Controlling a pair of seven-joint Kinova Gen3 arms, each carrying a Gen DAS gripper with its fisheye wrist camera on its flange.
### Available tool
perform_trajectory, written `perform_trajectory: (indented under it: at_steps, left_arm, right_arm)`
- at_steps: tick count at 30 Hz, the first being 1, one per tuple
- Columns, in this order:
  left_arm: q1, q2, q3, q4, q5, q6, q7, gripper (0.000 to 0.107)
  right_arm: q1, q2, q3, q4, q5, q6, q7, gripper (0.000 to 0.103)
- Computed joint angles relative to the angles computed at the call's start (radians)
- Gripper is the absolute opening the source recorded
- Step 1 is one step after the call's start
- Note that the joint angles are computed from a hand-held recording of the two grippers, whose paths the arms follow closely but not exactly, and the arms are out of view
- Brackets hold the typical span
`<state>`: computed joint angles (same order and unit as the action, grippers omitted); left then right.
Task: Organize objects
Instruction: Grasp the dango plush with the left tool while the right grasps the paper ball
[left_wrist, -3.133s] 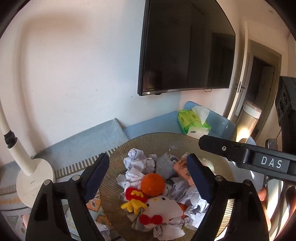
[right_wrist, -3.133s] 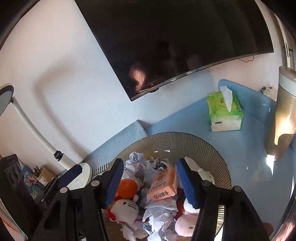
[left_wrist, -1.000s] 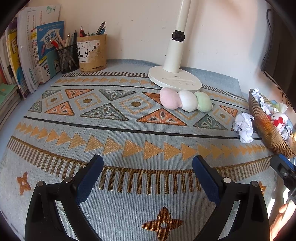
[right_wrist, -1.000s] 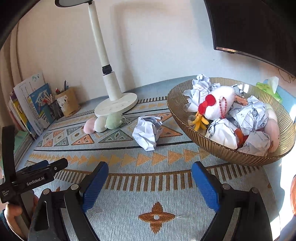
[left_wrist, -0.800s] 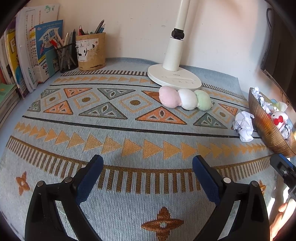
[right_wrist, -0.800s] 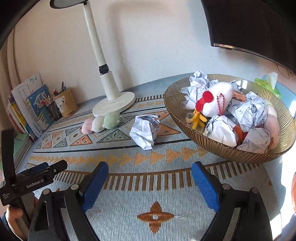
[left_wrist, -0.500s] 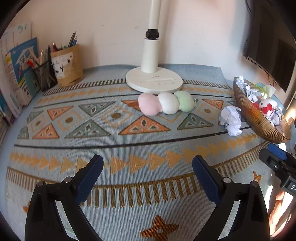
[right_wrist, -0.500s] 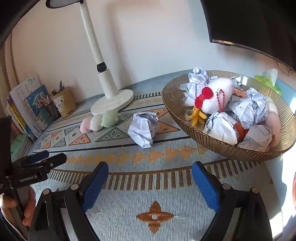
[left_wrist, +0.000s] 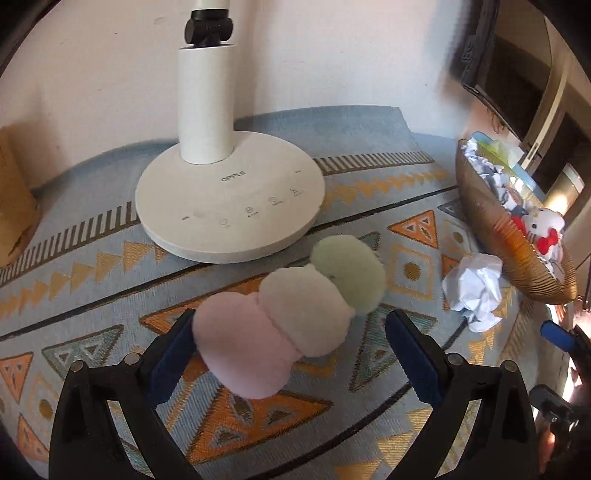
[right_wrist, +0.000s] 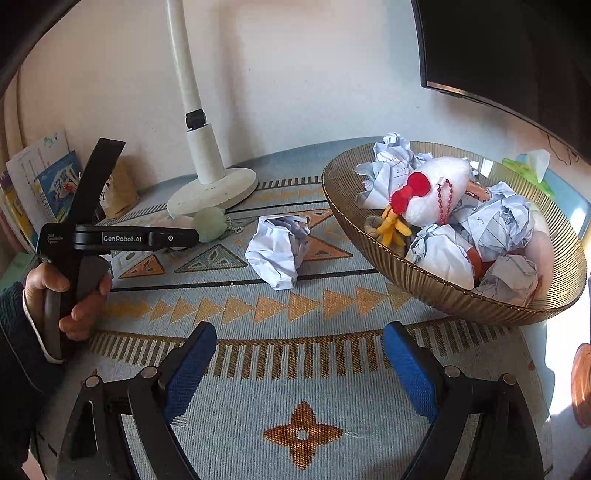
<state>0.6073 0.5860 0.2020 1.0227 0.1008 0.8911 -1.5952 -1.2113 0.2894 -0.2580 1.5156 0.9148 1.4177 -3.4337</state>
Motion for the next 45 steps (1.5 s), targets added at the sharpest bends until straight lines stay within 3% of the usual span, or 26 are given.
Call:
perform_trajectory:
  at_steps: [3, 5, 8, 11, 18, 21, 23, 29, 33, 34, 36, 41, 45]
  left_arm:
    - [-0.082, -0.019, 0.138, 0.031, 0.070, 0.034, -0.122, 0.098]
    - [-0.092, -0.045, 0.173, 0.061, 0.055, 0.039, -0.169, 0.098]
    - [-0.019, -0.090, 0.088, 0.103, -0.014, -0.015, -0.117, 0.099]
    - [0.044, -0.054, -0.012, 0.038, -0.019, 0.007, -0.072, 0.099]
    - [0.082, 0.041, -0.013, -0.089, -0.058, 0.084, -0.049, 0.093]
    - [0.119, 0.055, -0.039, -0.112, -0.097, 0.097, -0.022, 0.088]
    - [0.120, 0.056, -0.038, -0.108, -0.100, 0.094, -0.018, 0.085]
    - [0.117, 0.036, -0.039, -0.057, -0.108, 0.033, 0.001, 0.074]
    - [0.133, 0.028, -0.053, -0.042, -0.138, 0.016, 0.028, 0.065]
    - [0.142, 0.028, -0.060, -0.041, -0.152, 0.012, 0.038, 0.057]
    - [0.147, 0.026, -0.063, -0.038, -0.166, 0.006, 0.053, 0.046]
    - [0.142, -0.012, -0.066, 0.010, -0.158, -0.027, 0.116, 0.044]
    - [0.142, -0.125, -0.066, 0.158, -0.162, -0.098, 0.215, 0.044]
  right_arm:
    - [-0.002, 0.006, 0.000, -0.007, 0.000, 0.001, 0.008, 0.091]
    - [-0.005, 0.007, 0.001, -0.006, 0.001, 0.000, 0.004, 0.091]
    - [-0.006, -0.001, 0.002, 0.004, 0.008, -0.013, -0.014, 0.091]
    - [0.023, -0.025, -0.003, 0.008, -0.022, -0.059, -0.021, 0.091]
    - [0.110, -0.061, 0.002, -0.046, -0.094, -0.178, 0.053, 0.091]
    - [0.133, -0.035, 0.017, -0.068, -0.112, -0.196, 0.072, 0.085]
    - [0.163, -0.039, 0.031, -0.044, -0.143, -0.262, 0.056, 0.072]
    - [0.218, -0.055, 0.059, 0.035, -0.154, -0.396, -0.060, 0.070]
    - [0.233, -0.027, 0.065, 0.007, -0.163, -0.388, -0.038, 0.068]
    - [0.214, -0.014, 0.083, -0.013, -0.159, -0.363, -0.021, 0.064]
    - [0.225, 0.012, 0.071, -0.055, -0.167, -0.326, 0.047, 0.046]
    - [0.193, -0.017, 0.075, -0.034, -0.154, -0.333, 0.083, 0.045]
    - [0.135, -0.065, 0.021, 0.002, -0.097, -0.283, 0.171, 0.045]
